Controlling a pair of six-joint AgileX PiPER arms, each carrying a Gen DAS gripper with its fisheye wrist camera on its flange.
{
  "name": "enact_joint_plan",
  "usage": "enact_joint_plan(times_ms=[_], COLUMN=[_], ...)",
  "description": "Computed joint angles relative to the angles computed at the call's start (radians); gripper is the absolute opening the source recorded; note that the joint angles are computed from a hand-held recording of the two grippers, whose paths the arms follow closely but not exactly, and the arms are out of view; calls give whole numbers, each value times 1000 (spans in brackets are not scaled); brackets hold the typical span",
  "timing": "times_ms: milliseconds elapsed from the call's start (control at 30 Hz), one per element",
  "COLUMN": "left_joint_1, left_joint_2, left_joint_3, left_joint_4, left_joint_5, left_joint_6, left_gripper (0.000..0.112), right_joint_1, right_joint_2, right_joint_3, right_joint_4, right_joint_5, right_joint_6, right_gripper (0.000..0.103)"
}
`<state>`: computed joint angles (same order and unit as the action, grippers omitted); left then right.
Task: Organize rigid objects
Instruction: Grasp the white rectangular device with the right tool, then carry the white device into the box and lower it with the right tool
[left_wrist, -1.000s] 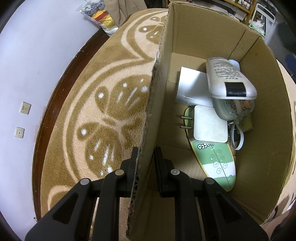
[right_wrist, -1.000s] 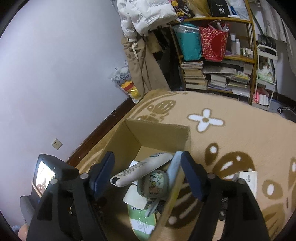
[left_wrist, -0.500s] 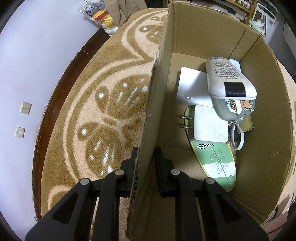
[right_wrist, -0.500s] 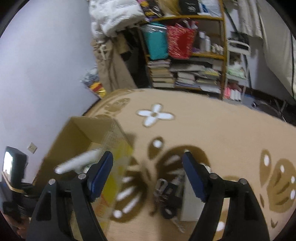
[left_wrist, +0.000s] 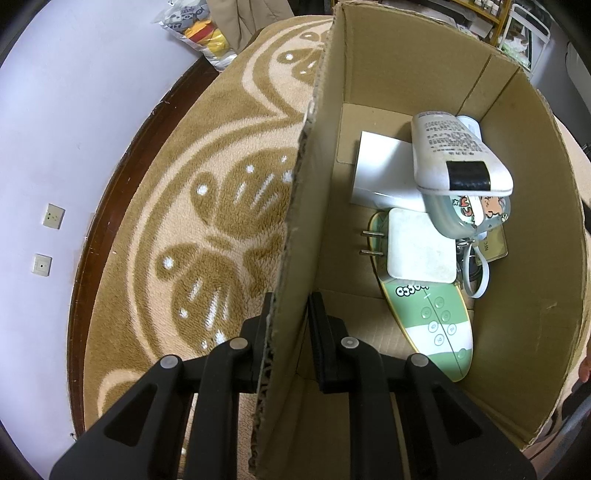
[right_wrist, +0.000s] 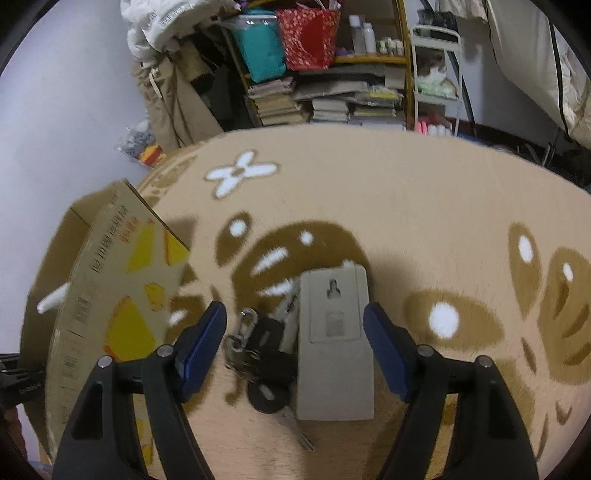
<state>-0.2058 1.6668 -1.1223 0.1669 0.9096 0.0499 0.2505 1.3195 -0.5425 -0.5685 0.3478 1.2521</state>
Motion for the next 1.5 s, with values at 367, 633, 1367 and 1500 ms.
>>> enact_joint_plan(times_ms=[367,633,1367,1500], left_joint_1=[-7,-15,-14,-12], left_joint_2=[1,-3,8,9], left_joint_3=[3,11,2,0], left_joint_4=[10,19,20,14], left_joint_5=[-3,-7,-3,-1], left_joint_6=[-10,-21,-22,-20], left_gripper=[16,17,16,16], right_joint_1=[-20,-21,186,200], right_joint_2=[64,82,-42,-51], right_joint_3=[50,69,-27,-73], right_joint_4=[-99,-206,-250,-218], right_joint_5=[-29,-66,208,230], right_joint_6=[99,192,271,217], right_gripper=[59,57,53,53])
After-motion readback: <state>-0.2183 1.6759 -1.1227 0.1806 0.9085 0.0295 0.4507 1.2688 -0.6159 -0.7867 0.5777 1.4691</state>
